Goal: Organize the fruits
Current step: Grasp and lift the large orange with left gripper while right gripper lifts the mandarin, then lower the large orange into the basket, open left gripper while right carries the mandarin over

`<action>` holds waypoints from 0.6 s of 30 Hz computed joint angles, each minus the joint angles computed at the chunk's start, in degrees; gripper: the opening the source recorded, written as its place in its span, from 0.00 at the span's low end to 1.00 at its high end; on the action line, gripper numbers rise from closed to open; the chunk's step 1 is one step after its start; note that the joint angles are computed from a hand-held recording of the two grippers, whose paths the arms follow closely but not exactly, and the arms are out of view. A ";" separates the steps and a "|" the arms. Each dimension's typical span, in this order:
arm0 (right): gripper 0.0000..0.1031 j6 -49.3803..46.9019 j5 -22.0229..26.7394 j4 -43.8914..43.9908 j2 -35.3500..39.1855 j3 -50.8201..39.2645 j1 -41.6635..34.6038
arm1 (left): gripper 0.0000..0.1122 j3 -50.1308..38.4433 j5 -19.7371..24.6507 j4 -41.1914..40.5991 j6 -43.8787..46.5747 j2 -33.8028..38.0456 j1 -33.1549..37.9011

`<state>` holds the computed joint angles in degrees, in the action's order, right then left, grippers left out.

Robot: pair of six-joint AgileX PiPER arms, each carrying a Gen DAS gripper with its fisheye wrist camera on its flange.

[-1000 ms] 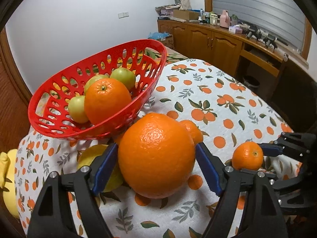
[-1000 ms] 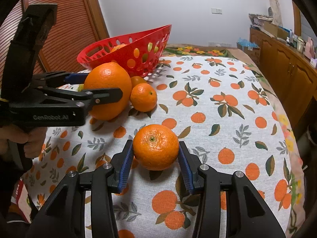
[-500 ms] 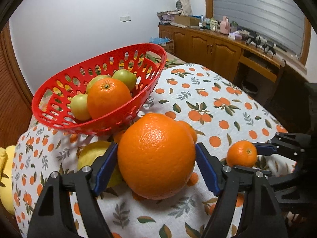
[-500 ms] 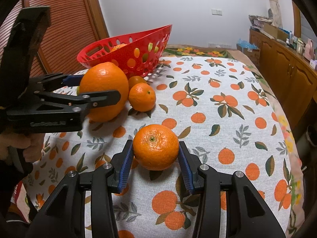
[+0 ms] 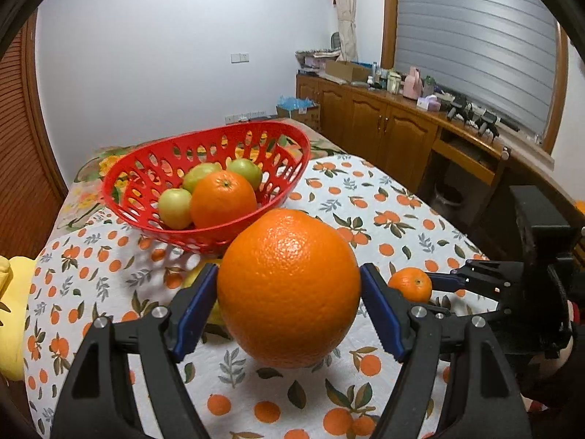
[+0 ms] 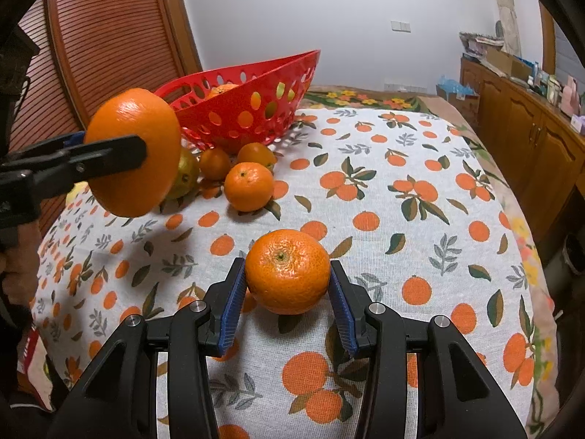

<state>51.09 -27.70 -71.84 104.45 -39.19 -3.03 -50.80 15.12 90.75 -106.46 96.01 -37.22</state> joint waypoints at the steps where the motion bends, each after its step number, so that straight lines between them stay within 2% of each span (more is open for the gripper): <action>1: 0.43 0.78 -0.11 -0.63 -0.26 -0.25 0.05 | 0.68 0.31 0.13 0.06 -0.06 -0.54 0.07; 8: 0.43 4.76 -1.02 -3.99 -4.38 -0.84 0.30 | 0.68 1.85 0.77 -0.77 0.21 -3.51 1.22; 18: 0.43 10.22 -0.47 -7.49 -6.47 -3.98 2.33 | 0.68 4.41 -0.02 2.87 -3.25 -7.51 3.91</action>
<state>61.31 -28.17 -79.33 97.98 -43.17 -0.70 -46.39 15.10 93.62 -109.71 88.51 -33.31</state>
